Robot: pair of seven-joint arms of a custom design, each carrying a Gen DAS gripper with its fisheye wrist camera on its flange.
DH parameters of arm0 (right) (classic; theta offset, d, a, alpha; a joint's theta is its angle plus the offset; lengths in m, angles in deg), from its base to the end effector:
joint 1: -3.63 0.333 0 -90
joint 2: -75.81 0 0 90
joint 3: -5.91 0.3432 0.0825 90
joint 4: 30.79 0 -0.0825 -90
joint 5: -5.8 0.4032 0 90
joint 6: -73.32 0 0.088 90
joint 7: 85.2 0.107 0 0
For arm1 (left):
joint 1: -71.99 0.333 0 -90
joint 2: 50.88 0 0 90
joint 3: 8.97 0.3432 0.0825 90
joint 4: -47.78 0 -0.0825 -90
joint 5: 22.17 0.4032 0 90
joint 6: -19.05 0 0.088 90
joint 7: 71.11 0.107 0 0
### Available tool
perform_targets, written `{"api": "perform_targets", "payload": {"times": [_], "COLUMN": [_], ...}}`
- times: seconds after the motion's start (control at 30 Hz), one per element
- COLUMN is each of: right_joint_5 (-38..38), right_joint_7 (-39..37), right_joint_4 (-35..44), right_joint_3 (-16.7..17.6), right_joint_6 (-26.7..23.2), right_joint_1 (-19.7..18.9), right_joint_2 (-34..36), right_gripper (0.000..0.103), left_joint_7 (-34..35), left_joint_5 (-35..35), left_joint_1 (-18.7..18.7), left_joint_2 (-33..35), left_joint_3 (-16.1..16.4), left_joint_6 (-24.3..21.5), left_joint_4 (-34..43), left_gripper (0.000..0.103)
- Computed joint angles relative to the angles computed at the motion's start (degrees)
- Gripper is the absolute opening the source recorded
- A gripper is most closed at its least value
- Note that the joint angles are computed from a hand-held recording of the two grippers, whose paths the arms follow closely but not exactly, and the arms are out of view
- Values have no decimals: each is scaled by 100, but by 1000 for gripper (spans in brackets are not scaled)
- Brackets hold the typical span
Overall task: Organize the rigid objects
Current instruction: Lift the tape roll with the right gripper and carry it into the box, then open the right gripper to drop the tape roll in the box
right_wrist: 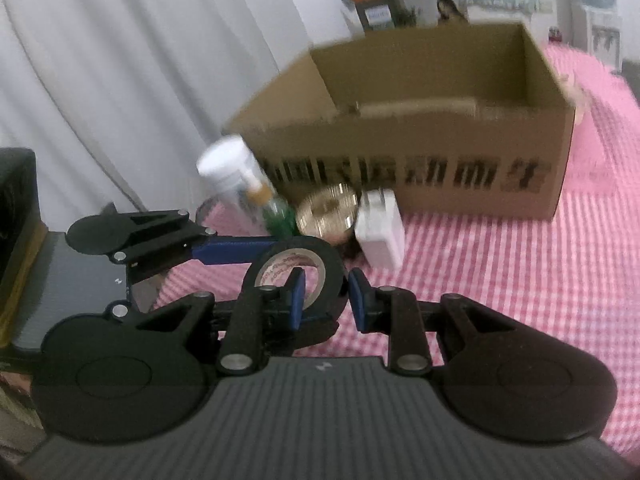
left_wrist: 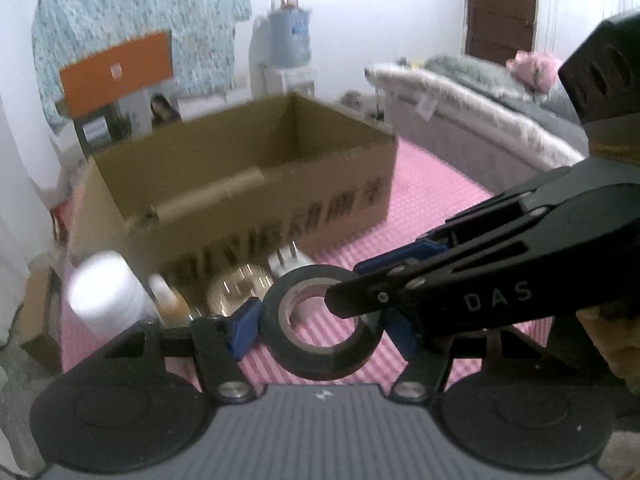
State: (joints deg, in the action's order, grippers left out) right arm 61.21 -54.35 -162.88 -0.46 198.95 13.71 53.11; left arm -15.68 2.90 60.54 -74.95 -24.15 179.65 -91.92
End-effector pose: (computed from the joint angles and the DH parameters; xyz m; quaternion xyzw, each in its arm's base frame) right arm 0.4687 0.0541 0.5619 -0.7940 0.4119 0.0158 0.4468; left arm 0.4090 -0.2424 0.5528 -0.5640 0.7188 -0.2961 0.2783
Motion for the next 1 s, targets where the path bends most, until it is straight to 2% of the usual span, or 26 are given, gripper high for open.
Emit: {"api": "perform_targets", "payload": {"times": [0.23, 0.4, 0.57, 0.83, 1.0], "right_joint_5": [362, 312, -52, -986, -1576], "right_joint_7": [-259, 9, 709, 2611, 3314], "right_joint_4": [734, 1744, 3155, 5989, 7262], "right_joint_3": [-9, 86, 340, 872, 1148], "right_joint_6": [64, -178, -612, -1702, -2075], "right_joint_1": [142, 116, -41, -340, -372], "right_joint_2": [292, 1041, 2201, 4494, 5502], "right_gripper": [24, 24, 24, 24, 24], "left_joint_7": [184, 923, 2138, 2976, 2930], "left_joint_5": [178, -336, -1588, -2753, -2842], "left_joint_1": [253, 106, 15, 627, 906], "left_joint_2": [88, 611, 1392, 2770, 3506], "left_joint_3": [123, 541, 964, 873, 744], "left_joint_6": [84, -178, -883, -2034, -2646], "left_joint_4": [516, 1202, 2145, 3648, 4430], "left_gripper": [68, 68, 68, 68, 68]}}
